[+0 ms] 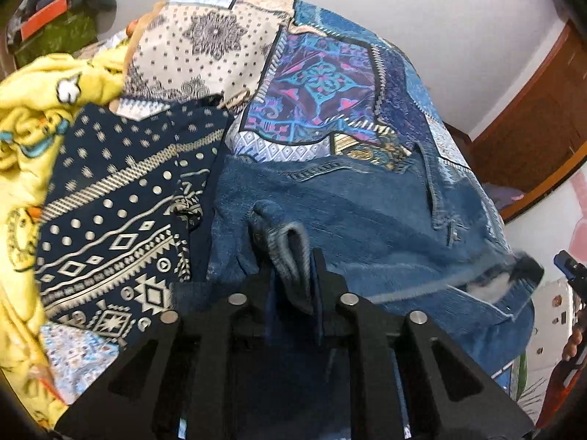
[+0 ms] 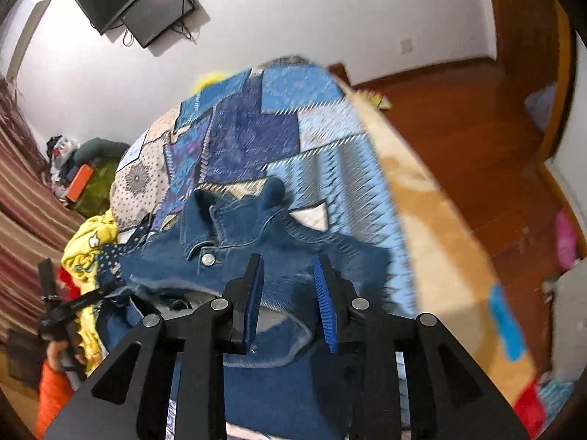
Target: Fold large clothes
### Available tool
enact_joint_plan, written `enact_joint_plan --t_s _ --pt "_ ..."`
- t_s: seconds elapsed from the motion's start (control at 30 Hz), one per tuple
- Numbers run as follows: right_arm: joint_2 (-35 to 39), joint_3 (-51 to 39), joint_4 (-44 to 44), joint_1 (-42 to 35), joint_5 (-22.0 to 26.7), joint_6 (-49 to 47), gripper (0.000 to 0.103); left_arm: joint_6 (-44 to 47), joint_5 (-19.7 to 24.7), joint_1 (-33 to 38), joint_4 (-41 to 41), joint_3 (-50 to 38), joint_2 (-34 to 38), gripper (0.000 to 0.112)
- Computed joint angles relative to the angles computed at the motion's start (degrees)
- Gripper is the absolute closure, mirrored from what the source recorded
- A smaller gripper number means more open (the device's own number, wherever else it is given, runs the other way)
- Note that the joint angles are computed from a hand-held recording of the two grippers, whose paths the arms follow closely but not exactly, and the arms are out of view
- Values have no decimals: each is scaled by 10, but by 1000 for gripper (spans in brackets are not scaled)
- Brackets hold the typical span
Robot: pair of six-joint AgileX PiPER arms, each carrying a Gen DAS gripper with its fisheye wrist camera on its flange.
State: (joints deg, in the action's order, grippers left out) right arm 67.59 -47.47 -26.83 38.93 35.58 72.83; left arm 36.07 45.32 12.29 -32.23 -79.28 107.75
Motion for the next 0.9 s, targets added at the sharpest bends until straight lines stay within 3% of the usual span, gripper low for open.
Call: enact_joint_plan --t_s 0.07,0.13,0.2,0.3,0.5,0.63,0.73,0.8,0.9 --pt "-31 -4 -16 32 47 4 74 9 0 4 -5 16 -39 68" --pt "-37 -8 -34 61 74 19 59 31 -23 11 -24 42 -82 53" --pt "-42 -11 -67 114 111 53 54 65 -26 22 -47 62 -124 49" --pt "-20 -14 -102 168 129 93 51 87 -7 32 -46 76 -158 42" --pt "35 4 -93 199 73 129 44 104 -23 12 7 133 -182 40" --pt "93 0 -49 192 25 87 44 83 -42 -22 50 156 -148 40" --pt "151 -35 -22 188 29 49 42 56 -73 -55 97 164 -114 40" --pt "186 -63 -12 181 31 11 40 18 -105 -78 147 167 -85 33" --pt "242 -106 53 143 20 -79 37 18 -141 -82 154 172 -55 18"
